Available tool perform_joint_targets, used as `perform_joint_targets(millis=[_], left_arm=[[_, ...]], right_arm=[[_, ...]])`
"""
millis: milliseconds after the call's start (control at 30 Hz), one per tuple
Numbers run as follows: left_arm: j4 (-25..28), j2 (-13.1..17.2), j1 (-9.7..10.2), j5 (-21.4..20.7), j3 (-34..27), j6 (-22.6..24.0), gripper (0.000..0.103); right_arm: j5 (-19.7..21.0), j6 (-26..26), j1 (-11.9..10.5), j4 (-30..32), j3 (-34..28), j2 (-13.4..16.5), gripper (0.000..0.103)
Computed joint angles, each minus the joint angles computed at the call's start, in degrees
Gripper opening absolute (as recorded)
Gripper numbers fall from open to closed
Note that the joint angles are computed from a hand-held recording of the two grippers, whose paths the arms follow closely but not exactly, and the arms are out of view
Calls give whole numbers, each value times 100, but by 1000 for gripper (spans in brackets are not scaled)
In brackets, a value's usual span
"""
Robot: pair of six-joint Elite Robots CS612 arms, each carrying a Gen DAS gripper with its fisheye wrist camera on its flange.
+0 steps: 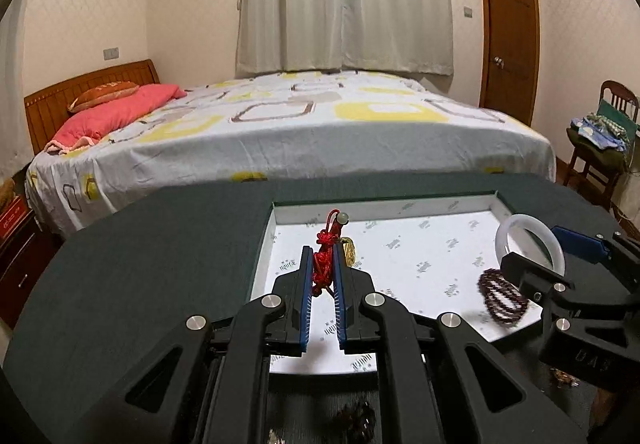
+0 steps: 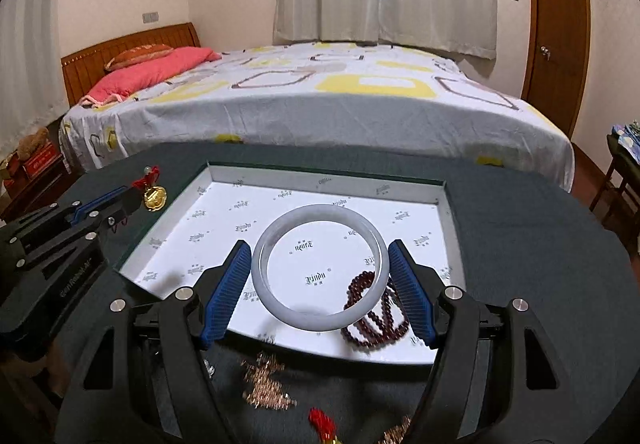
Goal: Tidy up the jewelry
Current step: 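Carry the bangle in the right tool while the left tool carries the tassel into the tray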
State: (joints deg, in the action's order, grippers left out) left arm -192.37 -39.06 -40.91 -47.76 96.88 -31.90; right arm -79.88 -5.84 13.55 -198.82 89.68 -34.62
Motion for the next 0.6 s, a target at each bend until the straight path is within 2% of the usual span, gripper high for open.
perform_joint_targets(millis=[367, 600], left_arm=[[1043, 221, 217, -458, -300, -391, 10], [1550, 201, 322, -823, -392, -524, 10]], right_arm=[[-380, -203, 135, 984, -577, 363, 69], [-451, -301, 172, 1247, -697, 432, 69]])
